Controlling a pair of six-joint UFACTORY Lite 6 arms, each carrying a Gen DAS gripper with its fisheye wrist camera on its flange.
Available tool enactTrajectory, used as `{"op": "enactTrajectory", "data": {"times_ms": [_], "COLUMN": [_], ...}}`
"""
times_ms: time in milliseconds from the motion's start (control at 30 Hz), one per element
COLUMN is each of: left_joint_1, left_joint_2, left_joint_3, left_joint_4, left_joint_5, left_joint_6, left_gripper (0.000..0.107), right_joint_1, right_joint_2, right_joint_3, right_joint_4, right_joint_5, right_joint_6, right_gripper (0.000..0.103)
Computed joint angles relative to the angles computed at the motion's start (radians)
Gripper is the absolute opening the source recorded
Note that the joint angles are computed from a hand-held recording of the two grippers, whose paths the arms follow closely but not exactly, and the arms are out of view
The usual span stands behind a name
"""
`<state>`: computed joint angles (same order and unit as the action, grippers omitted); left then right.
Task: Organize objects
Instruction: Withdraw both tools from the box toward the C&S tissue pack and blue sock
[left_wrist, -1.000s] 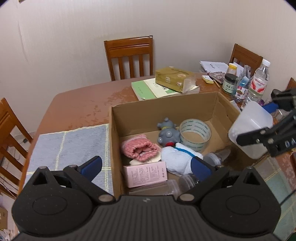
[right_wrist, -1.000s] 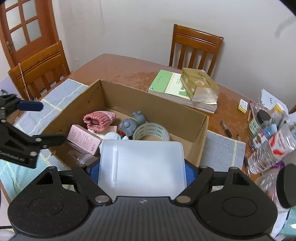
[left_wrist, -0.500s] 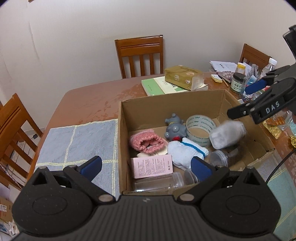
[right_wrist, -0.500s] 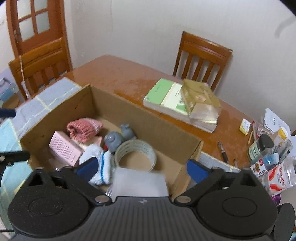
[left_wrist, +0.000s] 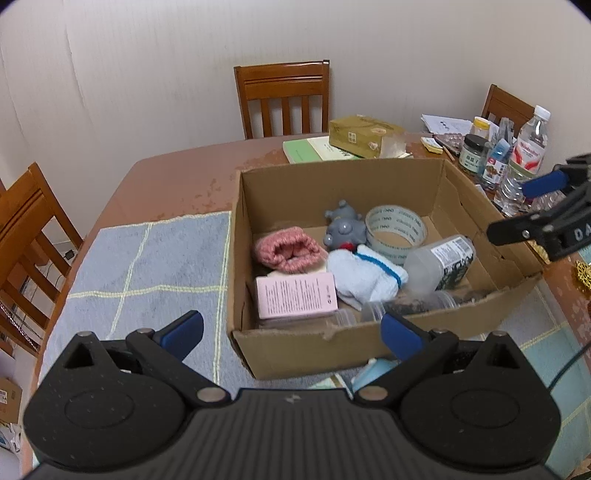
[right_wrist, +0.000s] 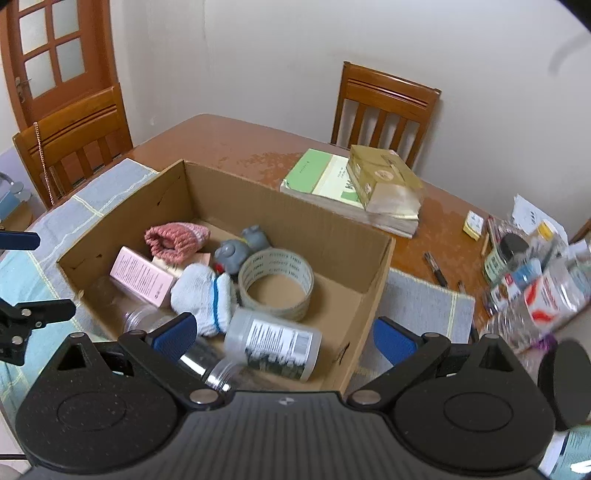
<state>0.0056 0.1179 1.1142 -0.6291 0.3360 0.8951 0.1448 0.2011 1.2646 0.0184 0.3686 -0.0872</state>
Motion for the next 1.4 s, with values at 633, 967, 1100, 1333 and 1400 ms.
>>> {"op": "enactTrajectory", "data": {"times_ms": [633, 967, 1100, 1333, 1400], "left_joint_1": [0.023, 0.025, 0.009, 0.011, 0.017], "left_joint_2": [-0.047, 0.040, 0.105, 0.184, 0.205], "left_joint_3": [-0.189, -0.191, -0.172, -0.136, -0.120], "left_joint_4": [-0.001, -0.128, -0.118, -0.191, -0.203], "left_joint_5": [-0.068, -0.069, -0.094, -0.088, -0.075], "left_joint_6": [0.022, 0.185, 0.180, 0.235, 0.238], "left_gripper": [0.102, 0.102, 0.102, 0.102, 0.102], "right_joint_1": [0.208, 0.297, 0.317, 0.319, 0.319], "right_joint_2": [-0.354, -0.324, -0.306, -0.289, -0.285], "right_joint_3": [-0.466, -0.540, -0.547, -0.533, -0.530], "right_joint_4": [-0.731, -0.794, -0.789, -0.746, -0.740], "right_joint_5": [-0.038, -0.043, -0.051, -0.040, -0.037], "right_joint_6": [0.984, 1.155, 1.177, 1.155, 1.153], "right_gripper": [0.103, 0.103, 0.103, 0.103, 0.103]}}
